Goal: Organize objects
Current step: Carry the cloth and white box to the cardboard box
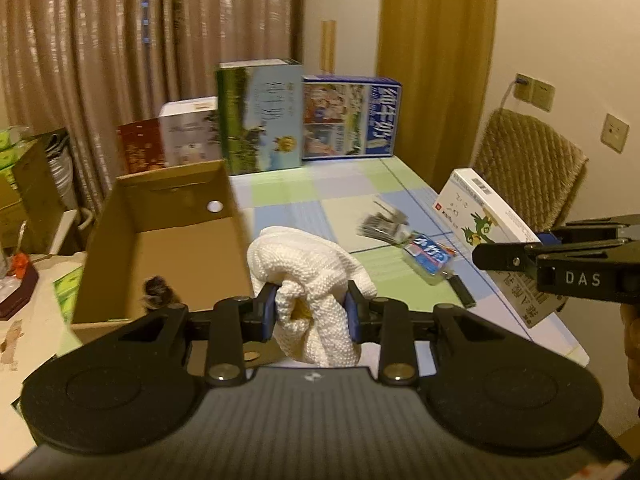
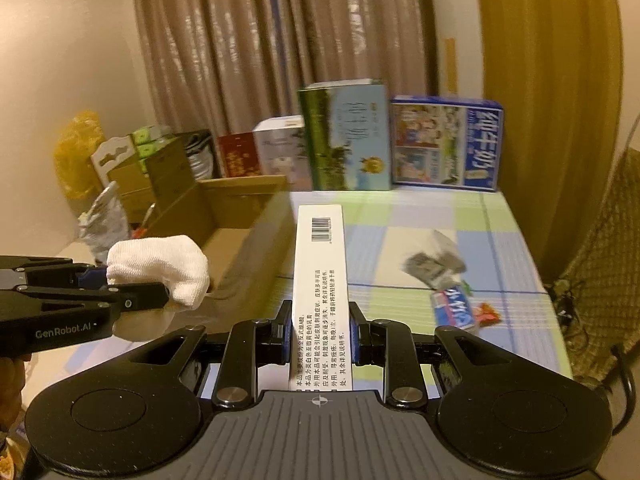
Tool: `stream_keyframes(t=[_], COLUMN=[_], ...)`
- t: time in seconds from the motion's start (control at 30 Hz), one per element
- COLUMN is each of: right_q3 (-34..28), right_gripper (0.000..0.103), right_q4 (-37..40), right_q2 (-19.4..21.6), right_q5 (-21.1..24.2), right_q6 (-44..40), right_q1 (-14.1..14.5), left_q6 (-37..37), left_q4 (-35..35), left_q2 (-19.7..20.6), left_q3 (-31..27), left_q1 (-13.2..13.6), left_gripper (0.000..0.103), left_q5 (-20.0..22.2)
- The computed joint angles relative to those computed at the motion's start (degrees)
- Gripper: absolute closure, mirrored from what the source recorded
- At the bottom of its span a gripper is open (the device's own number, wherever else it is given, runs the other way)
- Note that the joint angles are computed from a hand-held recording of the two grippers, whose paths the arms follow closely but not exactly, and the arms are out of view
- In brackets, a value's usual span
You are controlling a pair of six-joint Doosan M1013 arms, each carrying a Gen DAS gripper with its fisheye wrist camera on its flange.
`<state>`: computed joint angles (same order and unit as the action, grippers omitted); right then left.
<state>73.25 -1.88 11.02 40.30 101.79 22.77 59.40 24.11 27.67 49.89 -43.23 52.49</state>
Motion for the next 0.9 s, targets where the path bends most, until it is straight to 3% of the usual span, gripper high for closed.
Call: stream_keyframes(t=[0.43, 0.9], right_q3=[-4.9, -14.2], right_gripper=[0.08, 0.08], right_q4=[4.8, 9.3], right_q2=[3.8, 11.9], right_q5=[1.5, 5.3], right_q6=[-4.5, -9.1], right_q1=[3.0, 4.1], left_q6=[-3.6, -2.1], left_q4=[5.2, 4.9], left_q2=[-4.2, -2.7], left_q3=[5.6, 3.9], left_q1=[2.1, 6.7], left_gripper=[0.075, 0.075], left_q5=[0.2, 1.2])
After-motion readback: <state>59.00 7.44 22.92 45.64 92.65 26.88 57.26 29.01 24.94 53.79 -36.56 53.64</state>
